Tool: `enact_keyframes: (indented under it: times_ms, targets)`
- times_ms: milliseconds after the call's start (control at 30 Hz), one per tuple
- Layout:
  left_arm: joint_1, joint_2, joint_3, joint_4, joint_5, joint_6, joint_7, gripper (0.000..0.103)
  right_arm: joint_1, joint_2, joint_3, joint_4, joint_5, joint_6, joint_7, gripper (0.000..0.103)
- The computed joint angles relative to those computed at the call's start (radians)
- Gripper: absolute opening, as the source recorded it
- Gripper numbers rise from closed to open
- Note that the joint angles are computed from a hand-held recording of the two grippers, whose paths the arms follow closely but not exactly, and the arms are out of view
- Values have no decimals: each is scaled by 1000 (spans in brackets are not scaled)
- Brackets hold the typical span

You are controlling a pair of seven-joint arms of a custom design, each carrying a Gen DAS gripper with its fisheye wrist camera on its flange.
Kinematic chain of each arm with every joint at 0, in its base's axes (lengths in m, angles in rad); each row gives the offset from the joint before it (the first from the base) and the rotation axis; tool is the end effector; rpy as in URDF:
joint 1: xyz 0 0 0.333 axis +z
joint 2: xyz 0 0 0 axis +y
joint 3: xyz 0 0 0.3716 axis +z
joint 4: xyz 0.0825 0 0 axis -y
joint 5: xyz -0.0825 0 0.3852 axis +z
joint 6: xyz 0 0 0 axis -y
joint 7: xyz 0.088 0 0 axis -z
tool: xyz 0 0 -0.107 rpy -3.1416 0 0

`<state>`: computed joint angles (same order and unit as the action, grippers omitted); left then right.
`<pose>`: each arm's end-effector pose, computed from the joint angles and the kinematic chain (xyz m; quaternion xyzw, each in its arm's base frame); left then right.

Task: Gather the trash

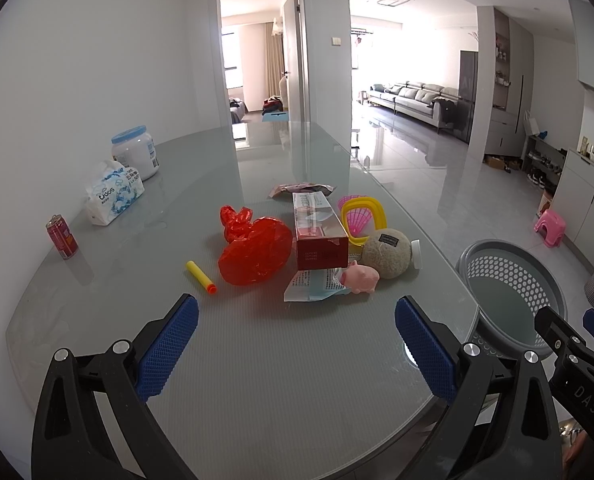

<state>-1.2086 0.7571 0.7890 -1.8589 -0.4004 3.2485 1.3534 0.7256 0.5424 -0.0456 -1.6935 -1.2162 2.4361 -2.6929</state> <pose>0.6180 -0.3645 0.3558 -0.5776 0.6797 -0.3222 0.3170 0.5619 0.4581 0.3501 -0.4901 0.7589 -0.3139 0.2921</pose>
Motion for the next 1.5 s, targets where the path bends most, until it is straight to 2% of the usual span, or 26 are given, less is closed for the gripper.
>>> enact_keyframes:
  times_ms: [833,967,1100,1300,1500]
  targets:
    - [6,-7,-1,-6,3,-5,-1,97,-3,0,-1,-1,-6,23,9,86]
    - [13,8,8,0,10,-20,-17,97,-10,3,-6,-4,-24,64,18,86]
    - [46,19,-2,6,35,-46,-55,97,-28,28,-11,15,-43,145,22,86]
    - [72,55,24,2,89,-79,-139,97,-28,96,-32,83,-5,227,-42,86]
    - [169,41,-34,3,131,-79,-201,97,-26,160,-72,149,64,320,-115,86]
